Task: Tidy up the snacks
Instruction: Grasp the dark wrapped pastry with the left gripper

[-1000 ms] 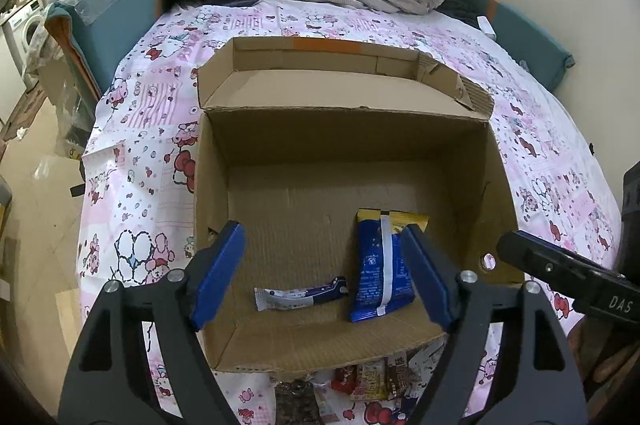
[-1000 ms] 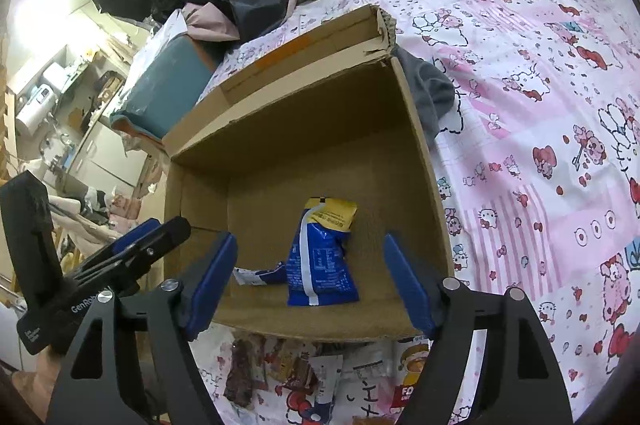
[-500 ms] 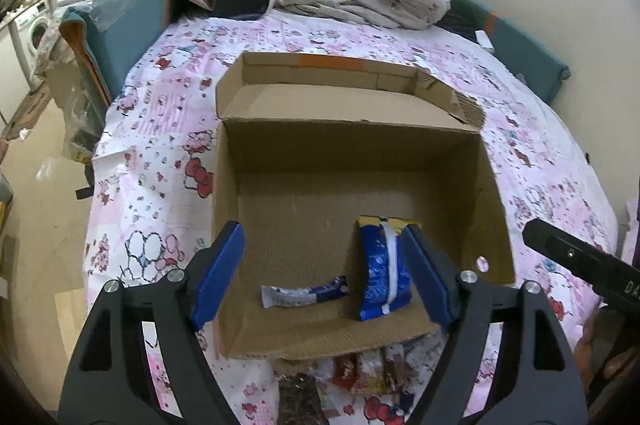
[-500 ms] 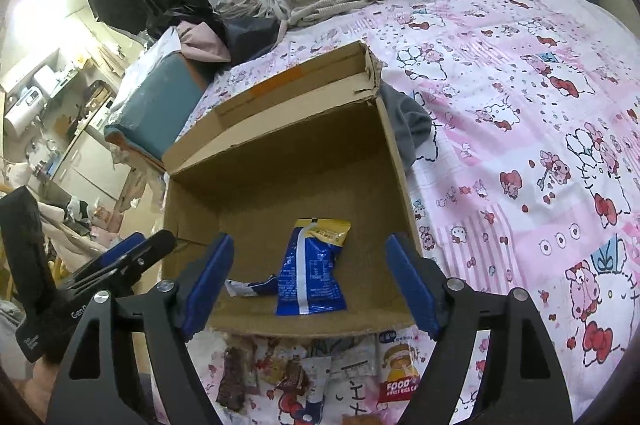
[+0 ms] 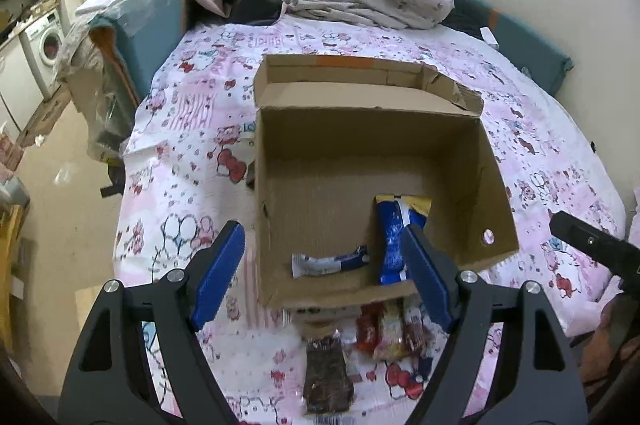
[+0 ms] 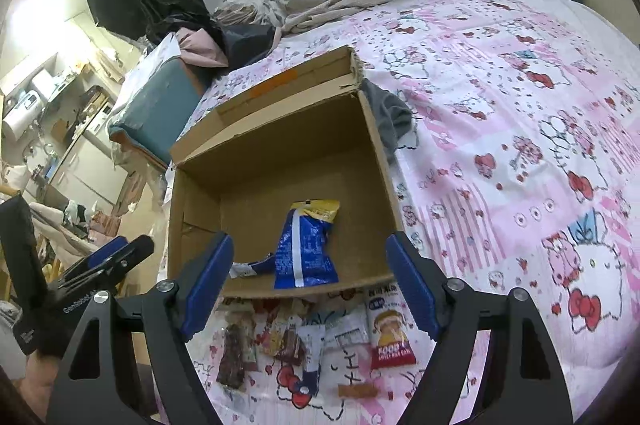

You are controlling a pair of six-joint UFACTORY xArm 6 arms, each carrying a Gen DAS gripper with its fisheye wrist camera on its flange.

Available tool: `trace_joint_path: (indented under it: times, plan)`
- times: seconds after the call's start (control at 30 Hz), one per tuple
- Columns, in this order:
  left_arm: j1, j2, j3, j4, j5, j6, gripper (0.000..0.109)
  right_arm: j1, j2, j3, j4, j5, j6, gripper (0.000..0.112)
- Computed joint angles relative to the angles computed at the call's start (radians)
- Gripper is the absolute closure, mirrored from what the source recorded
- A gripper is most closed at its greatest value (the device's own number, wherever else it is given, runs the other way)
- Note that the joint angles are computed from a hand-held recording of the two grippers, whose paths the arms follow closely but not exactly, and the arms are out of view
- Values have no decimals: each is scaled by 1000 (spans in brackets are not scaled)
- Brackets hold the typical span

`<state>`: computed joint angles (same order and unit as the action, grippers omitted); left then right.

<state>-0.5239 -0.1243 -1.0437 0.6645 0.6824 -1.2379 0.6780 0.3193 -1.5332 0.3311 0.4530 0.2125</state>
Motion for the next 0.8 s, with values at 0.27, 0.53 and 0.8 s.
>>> trace_joint_path:
  times: [0.27,0.53,0.8]
  plan:
    - [-25,-117,123,-32,41,-57,24,18,-106,142,37,-23,-18,23]
    - [-17,-127,216,-280,21,22,25,11,-141,209,191,8,-28,22]
    - [-32,50,191,-698,-19,327,24,6,-126,199,227,48,-21,22]
